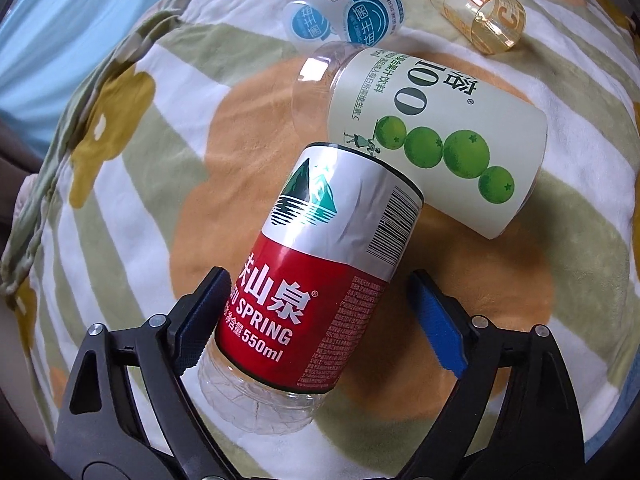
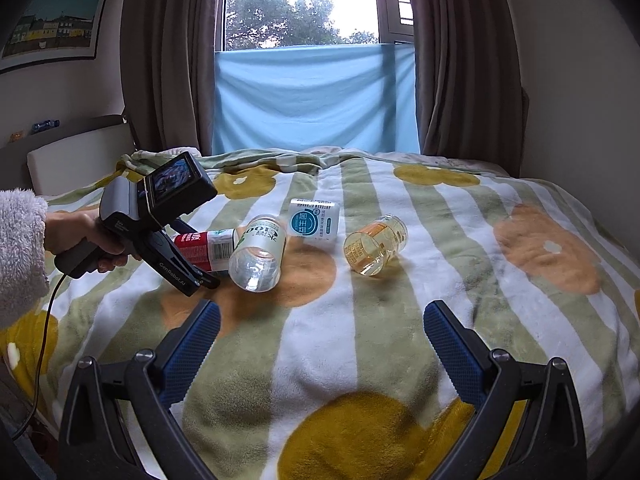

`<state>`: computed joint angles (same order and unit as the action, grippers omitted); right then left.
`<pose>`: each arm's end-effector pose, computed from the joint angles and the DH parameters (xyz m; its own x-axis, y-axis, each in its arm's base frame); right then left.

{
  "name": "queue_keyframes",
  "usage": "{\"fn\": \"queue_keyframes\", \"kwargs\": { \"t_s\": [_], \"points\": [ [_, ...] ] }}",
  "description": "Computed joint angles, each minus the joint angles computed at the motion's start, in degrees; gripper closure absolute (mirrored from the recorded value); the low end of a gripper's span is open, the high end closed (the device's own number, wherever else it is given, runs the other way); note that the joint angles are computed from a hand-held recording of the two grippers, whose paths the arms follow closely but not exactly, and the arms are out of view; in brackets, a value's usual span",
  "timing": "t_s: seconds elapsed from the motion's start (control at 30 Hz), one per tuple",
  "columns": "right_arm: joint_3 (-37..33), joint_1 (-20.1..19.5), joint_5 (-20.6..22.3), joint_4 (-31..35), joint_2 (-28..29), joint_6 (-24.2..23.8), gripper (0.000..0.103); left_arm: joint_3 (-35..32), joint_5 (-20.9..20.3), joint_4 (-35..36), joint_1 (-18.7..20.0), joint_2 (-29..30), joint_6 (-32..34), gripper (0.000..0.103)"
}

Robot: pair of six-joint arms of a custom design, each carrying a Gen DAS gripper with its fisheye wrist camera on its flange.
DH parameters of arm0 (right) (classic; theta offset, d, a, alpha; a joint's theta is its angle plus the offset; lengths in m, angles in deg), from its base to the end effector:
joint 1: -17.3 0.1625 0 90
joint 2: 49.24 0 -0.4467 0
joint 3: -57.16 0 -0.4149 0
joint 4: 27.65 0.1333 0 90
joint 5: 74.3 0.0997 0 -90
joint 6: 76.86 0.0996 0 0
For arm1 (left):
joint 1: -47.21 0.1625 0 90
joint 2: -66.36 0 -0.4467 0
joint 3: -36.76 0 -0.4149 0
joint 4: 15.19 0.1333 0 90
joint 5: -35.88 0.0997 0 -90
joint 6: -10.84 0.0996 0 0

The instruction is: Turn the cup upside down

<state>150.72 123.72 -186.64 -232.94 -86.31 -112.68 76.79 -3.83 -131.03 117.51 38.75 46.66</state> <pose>0.2939 -0.6598 0.1234 -0.7082 -0.2499 0.6603 -0.6918 0.4324 -0.5783 -0.1101 -0.9301 0.2415 -0.3446 0.5743 -0.7426 0.6531 0.7149 0.2497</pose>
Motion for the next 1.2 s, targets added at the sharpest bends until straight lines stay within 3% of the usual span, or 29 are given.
{"fn": "queue_keyframes", "kwargs": {
  "t_s": [0.1,0.3,0.87,1.2],
  "points": [
    [0.14,-0.1,0.02,-0.21,-0.08,0.21,0.001,-0.38,1.78,-0.56,0.0,0.45,1.42,0.031],
    [0.33,-0.12,0.6,0.0,-0.26,0.62,0.001,1.6,0.66,0.08,-0.24,-1.59,-0.3,0.038],
    [3.68,1.4,1.21,2.97,-2.53,-0.76,0.001,25.24,-2.37,1.56,-6.46,-16.94,-10.37,0.038],
    [6.56,1.83,-1.35,7.92,-4.72,0.2,0.001,32.14,-2.79,0.61,-6.75,-17.68,-15.66,0.038]
  ]
}}
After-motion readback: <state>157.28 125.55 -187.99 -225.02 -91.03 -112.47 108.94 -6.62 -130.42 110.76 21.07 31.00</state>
